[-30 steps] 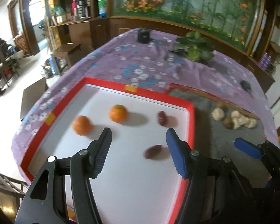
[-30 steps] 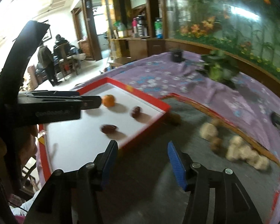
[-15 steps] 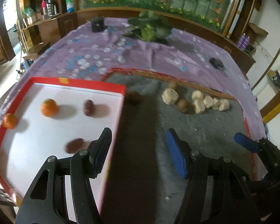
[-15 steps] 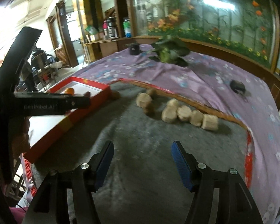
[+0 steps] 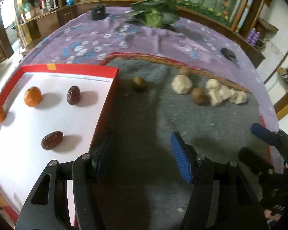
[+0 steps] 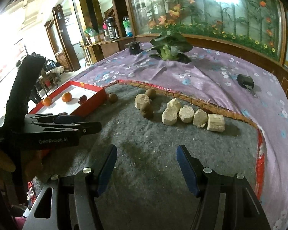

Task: Organize fruits
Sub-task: 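Grasp a brown kiwi with the left tool while the right tool grasps another kiwi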

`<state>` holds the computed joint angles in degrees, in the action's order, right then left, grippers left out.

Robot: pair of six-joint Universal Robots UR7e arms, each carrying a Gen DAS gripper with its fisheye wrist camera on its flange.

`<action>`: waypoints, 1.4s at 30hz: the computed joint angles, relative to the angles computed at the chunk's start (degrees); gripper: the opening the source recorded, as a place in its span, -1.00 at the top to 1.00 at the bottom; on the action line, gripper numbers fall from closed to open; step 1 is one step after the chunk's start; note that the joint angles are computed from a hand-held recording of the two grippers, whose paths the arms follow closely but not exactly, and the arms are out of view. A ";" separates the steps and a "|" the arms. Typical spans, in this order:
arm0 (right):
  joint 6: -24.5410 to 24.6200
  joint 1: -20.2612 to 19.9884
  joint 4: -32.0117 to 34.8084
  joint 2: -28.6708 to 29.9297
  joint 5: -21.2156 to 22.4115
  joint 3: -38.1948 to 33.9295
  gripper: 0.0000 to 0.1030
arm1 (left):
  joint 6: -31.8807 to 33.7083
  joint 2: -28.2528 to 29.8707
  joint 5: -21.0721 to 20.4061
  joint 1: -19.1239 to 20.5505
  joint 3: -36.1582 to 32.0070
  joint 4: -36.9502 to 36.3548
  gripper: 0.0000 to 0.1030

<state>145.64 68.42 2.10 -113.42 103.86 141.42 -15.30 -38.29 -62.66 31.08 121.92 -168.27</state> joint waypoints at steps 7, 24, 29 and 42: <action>0.66 -0.06 -0.03 1.75 -0.42 -1.01 -0.22 | -0.80 -1.38 -0.11 2.08 -1.11 0.51 -0.18; -1.36 -1.79 0.41 2.79 -2.01 -2.22 -0.22 | 0.08 6.65 -3.69 4.82 -13.00 3.32 0.48; -2.17 -1.29 2.86 5.75 -3.36 -5.05 -0.13 | -0.16 6.97 -4.71 5.96 -13.11 3.04 0.67; -1.12 2.30 0.96 18.15 1.04 -13.54 -0.01 | 1.30 5.66 -5.02 6.10 -11.79 1.77 0.67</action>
<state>144.51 70.72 3.06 -95.27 104.90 127.89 -14.00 -32.64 -67.68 37.18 110.13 -166.50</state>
